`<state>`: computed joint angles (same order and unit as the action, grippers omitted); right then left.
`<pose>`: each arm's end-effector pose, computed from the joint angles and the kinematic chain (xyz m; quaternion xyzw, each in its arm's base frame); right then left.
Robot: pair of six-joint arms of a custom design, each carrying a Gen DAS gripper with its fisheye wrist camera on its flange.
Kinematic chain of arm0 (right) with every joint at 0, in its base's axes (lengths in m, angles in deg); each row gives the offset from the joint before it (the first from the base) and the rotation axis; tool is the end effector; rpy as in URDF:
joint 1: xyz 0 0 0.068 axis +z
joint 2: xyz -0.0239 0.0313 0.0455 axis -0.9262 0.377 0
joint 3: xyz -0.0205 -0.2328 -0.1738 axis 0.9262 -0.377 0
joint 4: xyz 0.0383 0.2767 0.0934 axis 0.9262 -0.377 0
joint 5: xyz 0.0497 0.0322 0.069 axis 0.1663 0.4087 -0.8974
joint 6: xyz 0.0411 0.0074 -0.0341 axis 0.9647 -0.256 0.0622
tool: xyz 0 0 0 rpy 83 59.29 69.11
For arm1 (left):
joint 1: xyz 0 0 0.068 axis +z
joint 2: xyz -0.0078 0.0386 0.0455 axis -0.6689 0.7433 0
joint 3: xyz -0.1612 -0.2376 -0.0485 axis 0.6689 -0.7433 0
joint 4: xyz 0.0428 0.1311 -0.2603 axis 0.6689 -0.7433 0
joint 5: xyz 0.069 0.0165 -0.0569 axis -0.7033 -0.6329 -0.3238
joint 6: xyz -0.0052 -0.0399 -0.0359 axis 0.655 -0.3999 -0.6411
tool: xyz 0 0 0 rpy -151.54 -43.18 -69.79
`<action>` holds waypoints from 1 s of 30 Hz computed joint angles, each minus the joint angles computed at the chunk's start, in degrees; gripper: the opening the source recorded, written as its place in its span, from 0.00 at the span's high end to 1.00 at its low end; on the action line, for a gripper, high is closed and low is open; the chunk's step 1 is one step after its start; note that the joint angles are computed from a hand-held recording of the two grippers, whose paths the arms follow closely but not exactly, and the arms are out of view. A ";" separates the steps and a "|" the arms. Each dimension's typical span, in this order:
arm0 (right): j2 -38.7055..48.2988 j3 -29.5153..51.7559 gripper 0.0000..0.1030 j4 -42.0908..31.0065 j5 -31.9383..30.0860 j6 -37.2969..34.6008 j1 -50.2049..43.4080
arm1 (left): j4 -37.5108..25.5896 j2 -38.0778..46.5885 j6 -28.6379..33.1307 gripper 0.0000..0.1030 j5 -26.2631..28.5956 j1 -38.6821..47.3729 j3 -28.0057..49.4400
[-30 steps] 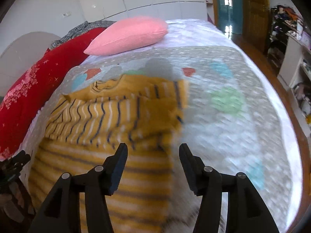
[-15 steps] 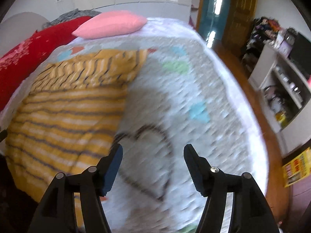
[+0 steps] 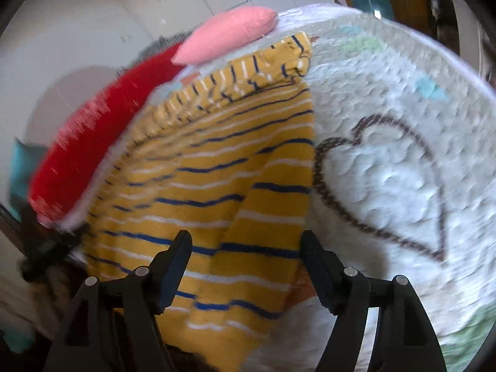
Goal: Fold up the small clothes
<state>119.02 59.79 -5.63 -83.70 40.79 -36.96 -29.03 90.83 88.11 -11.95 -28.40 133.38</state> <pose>0.2403 0.1452 0.1398 0.1067 0.8949 0.2785 0.3319 0.2914 0.0493 0.1951 -0.0233 0.9185 -0.2582 0.2987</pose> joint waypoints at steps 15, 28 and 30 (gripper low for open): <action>14.69 -7.28 0.30 36.01 -12.77 14.01 4.64 | 2.00 -1.10 3.03 0.58 15.68 1.20 -9.25; 13.46 -2.81 0.84 21.78 -5.60 13.81 7.47 | -0.13 -1.62 -2.55 0.91 8.28 -2.41 -6.99; 11.40 -3.12 0.87 20.16 -5.07 12.95 7.97 | -1.14 -4.10 -2.29 0.91 6.25 -2.98 -7.33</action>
